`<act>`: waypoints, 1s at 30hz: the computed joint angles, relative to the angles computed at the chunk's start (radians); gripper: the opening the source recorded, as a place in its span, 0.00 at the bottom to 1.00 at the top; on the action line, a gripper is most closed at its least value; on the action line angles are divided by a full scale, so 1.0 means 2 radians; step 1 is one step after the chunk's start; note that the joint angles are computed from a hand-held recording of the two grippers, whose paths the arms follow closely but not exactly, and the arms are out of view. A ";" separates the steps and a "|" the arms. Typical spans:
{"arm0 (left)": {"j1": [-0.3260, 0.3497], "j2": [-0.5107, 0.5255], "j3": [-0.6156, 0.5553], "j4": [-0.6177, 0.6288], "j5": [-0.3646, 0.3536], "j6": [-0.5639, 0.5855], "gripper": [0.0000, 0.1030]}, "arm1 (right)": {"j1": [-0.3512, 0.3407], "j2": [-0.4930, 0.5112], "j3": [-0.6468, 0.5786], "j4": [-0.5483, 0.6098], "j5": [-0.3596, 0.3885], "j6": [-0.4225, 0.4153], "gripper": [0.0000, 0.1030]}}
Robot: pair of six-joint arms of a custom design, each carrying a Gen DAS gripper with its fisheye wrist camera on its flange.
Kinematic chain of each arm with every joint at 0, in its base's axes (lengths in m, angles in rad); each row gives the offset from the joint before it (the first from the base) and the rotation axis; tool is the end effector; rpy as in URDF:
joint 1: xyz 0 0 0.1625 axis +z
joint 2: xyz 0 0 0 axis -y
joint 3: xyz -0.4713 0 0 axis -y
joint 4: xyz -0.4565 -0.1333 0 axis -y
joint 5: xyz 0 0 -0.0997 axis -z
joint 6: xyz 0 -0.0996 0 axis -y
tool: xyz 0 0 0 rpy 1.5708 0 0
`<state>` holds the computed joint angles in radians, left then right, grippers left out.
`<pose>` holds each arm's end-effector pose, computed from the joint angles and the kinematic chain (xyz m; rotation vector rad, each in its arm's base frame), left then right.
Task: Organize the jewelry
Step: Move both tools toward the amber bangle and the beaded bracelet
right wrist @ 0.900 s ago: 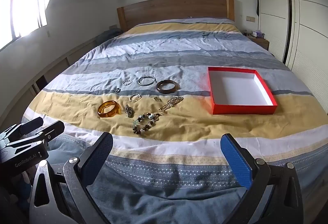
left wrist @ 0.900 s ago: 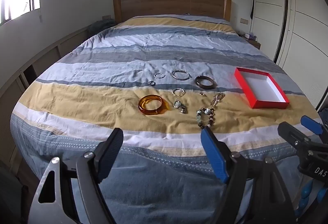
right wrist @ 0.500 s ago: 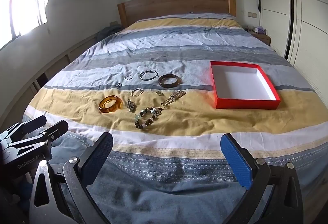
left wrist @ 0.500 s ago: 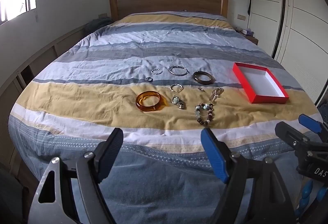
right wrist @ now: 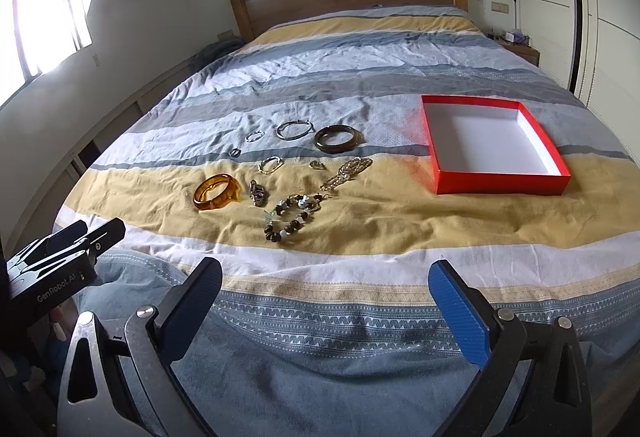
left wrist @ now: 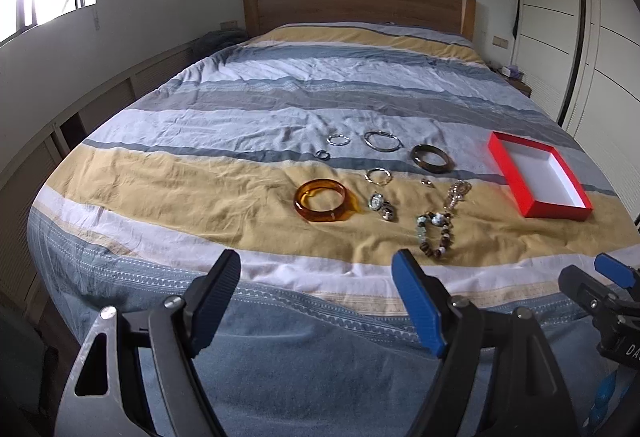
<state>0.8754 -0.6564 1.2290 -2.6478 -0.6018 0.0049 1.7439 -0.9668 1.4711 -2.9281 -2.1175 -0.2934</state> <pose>-0.3930 -0.8072 0.2016 0.4787 2.1886 -0.9338 0.2176 -0.7711 0.3490 0.2533 -2.3689 1.0321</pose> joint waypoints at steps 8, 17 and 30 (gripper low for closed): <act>0.015 0.013 -0.030 0.075 -0.001 -0.033 0.75 | -0.008 0.018 -0.026 0.040 0.023 0.020 0.84; 0.031 0.036 -0.077 0.106 -0.005 -0.030 0.75 | -0.020 0.037 -0.063 0.092 0.050 0.043 0.77; 0.059 0.094 -0.194 0.171 -0.043 -0.035 0.74 | -0.027 0.091 -0.154 0.180 0.072 0.052 0.74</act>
<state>0.9935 -0.4690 0.8406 -2.3062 -0.6872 -0.0646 1.6905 -0.7840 1.1640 -2.5682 -1.9745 -0.1886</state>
